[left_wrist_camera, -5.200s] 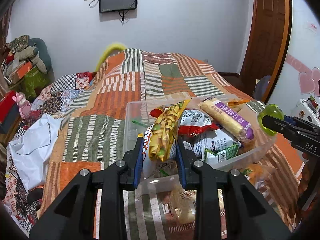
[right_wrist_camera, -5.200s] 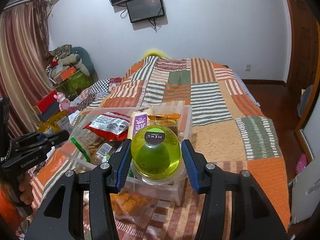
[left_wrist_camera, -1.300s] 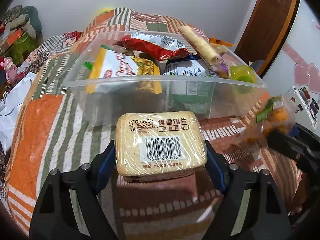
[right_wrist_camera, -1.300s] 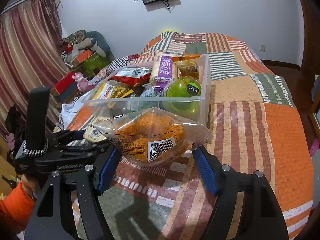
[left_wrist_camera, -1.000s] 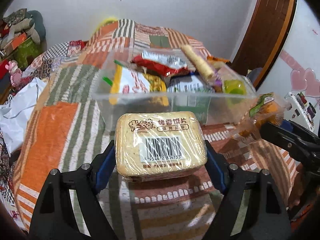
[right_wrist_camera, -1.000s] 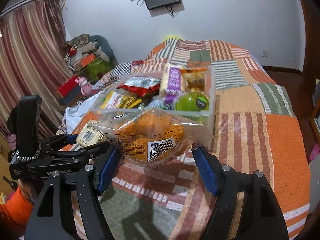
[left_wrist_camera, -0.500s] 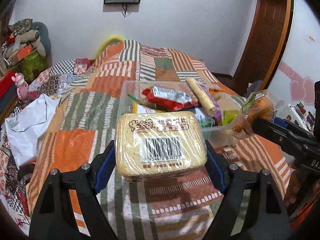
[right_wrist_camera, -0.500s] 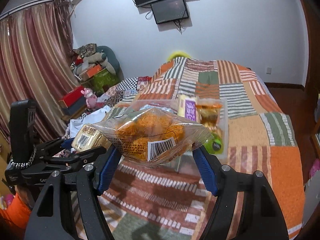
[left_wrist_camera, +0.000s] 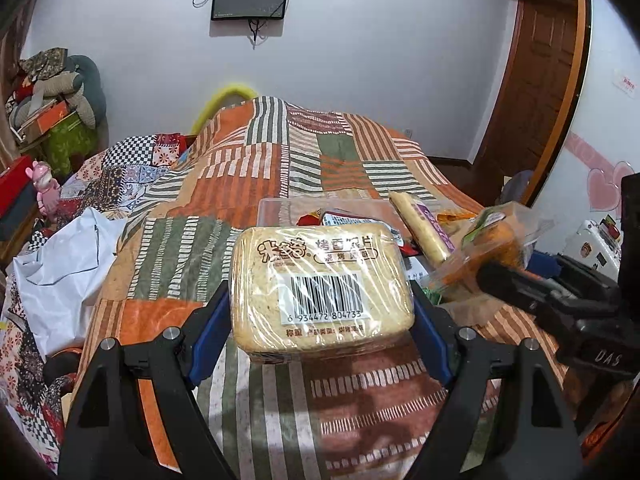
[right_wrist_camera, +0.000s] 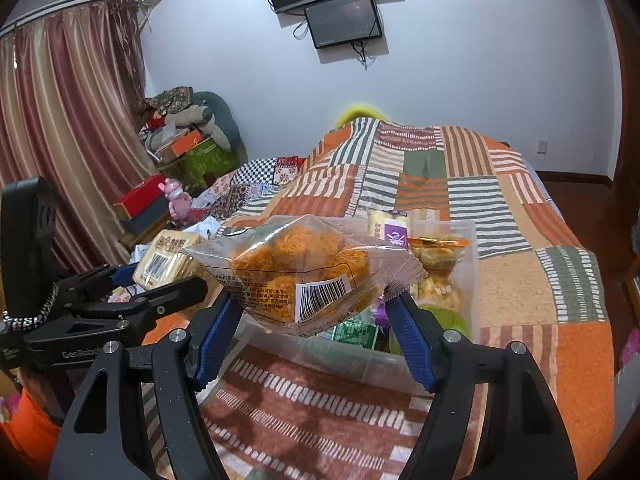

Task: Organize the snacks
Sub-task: 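Lower the biscuit pack left into the box while the right tool drops the puffed-snack bag in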

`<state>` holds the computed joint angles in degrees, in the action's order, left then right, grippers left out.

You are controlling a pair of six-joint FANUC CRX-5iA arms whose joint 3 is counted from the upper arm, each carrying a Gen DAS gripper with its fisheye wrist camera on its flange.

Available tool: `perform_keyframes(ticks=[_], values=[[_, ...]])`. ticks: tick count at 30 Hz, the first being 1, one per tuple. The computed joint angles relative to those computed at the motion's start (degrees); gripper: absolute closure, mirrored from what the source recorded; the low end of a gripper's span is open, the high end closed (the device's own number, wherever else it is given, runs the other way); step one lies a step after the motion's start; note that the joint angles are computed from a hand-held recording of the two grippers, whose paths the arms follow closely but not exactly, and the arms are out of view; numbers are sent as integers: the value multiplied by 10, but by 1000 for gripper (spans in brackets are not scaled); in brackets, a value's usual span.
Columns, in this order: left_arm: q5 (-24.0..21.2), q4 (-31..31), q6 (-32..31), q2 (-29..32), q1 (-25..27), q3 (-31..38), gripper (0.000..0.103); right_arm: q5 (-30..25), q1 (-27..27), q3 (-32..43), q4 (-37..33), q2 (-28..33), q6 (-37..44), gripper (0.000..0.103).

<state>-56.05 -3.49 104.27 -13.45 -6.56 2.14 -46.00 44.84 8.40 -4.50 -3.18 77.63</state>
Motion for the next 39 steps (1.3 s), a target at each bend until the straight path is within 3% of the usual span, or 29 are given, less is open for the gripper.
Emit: perform_keyframes(ticks=[16,23,28,33,39], values=[[13,40,-16,56,28,7,22,-4,-2,29,-14,32,15,33],[4,1,-7,77,12,28,21,-3,1,39,4,48,2,33],[-7,-29,-8,80,-2,36,15,-31,-23,68,-50,62,13,30],[7,19,-26,65,21,8,13,-38,-34,70,-69,59,5,30],[16,17,-12,42,19,1,13,-16,-13,44,-23,33,-6,30]])
